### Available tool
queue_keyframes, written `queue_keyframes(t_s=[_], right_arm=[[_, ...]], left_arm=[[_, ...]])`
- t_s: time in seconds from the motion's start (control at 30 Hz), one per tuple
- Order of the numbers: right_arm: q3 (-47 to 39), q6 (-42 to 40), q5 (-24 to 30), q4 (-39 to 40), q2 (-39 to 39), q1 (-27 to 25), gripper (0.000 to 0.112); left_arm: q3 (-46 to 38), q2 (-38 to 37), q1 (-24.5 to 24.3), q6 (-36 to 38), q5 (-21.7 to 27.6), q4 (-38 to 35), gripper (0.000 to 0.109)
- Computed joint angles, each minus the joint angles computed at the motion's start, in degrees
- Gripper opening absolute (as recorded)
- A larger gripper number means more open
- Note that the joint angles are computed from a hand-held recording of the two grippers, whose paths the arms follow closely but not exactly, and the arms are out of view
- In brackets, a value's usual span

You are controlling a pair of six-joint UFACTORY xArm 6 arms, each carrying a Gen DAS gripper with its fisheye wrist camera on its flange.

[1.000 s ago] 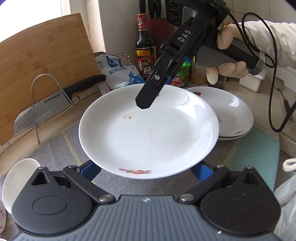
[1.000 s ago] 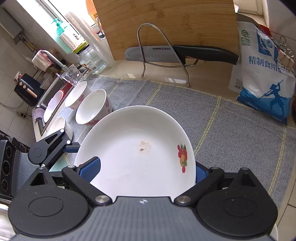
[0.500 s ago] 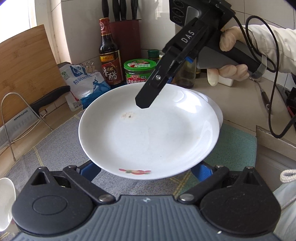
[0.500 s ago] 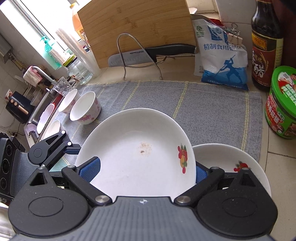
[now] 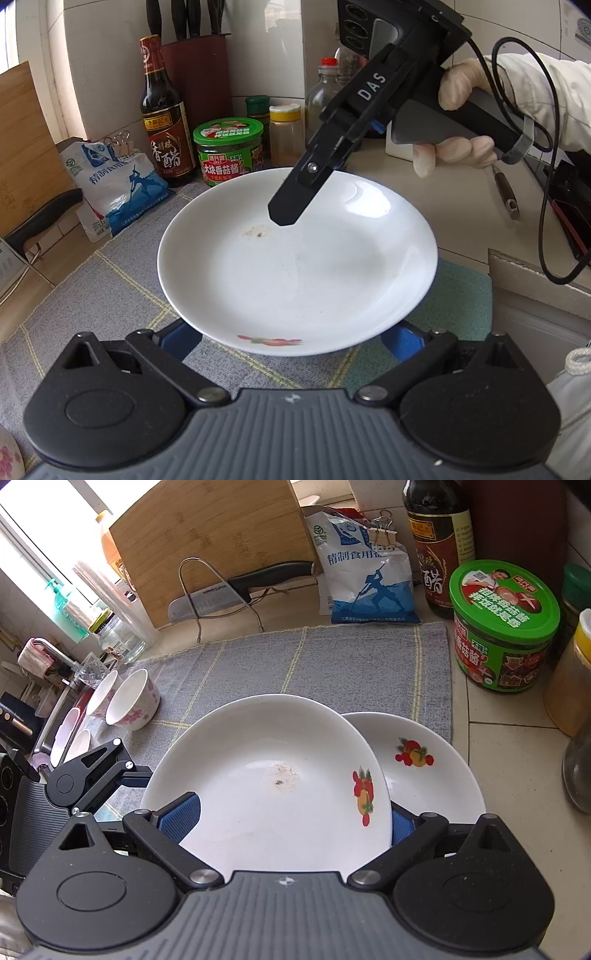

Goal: Organize plates and bowls
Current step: 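Carry the flower plate with the left gripper toward the plate stack, then lower the plate onto the stack and open the left gripper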

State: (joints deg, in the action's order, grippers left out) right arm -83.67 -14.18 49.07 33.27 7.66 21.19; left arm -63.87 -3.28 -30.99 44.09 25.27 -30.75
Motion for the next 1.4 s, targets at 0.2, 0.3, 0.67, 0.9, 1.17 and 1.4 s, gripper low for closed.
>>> queue_keyframes(t_s=[0.2, 0.3, 0.67, 0.9, 1.17, 1.4], right_arm=[[1.63, 0.54, -0.5, -0.07, -0.62, -0.77, 0.102], [2.14, 0.67, -0.76, 0.16, -0.69, -1.04, 0.102], [3.11, 1.92, -1.27, -0.38, -0.85, -1.73, 0.102], [4.2, 3.03, -1.58, -0.73, -1.86, -1.89, 0.102], [6.85, 4.69, -2.48, -1.41, -4.05, -2.1, 0.102], [10.05, 7.4, -4.06, -2.78, -6.74, -2.15, 0.102]], left_arm=[[-1.71, 1.71, -0.63, 0.0, 0.92, 0.05, 0.101], [-2.25, 2.31, -0.74, 0.05, 1.16, 0.19, 0.101], [-4.62, 4.16, -0.35, 0.26, 2.08, 0.72, 0.101], [-5.94, 5.23, -0.05, 2.29, 3.3, 0.55, 0.101], [-7.67, 6.7, 0.59, 5.05, 4.42, -0.07, 0.101], [-8.12, 7.3, 0.5, 8.31, 4.37, -1.75, 0.101]])
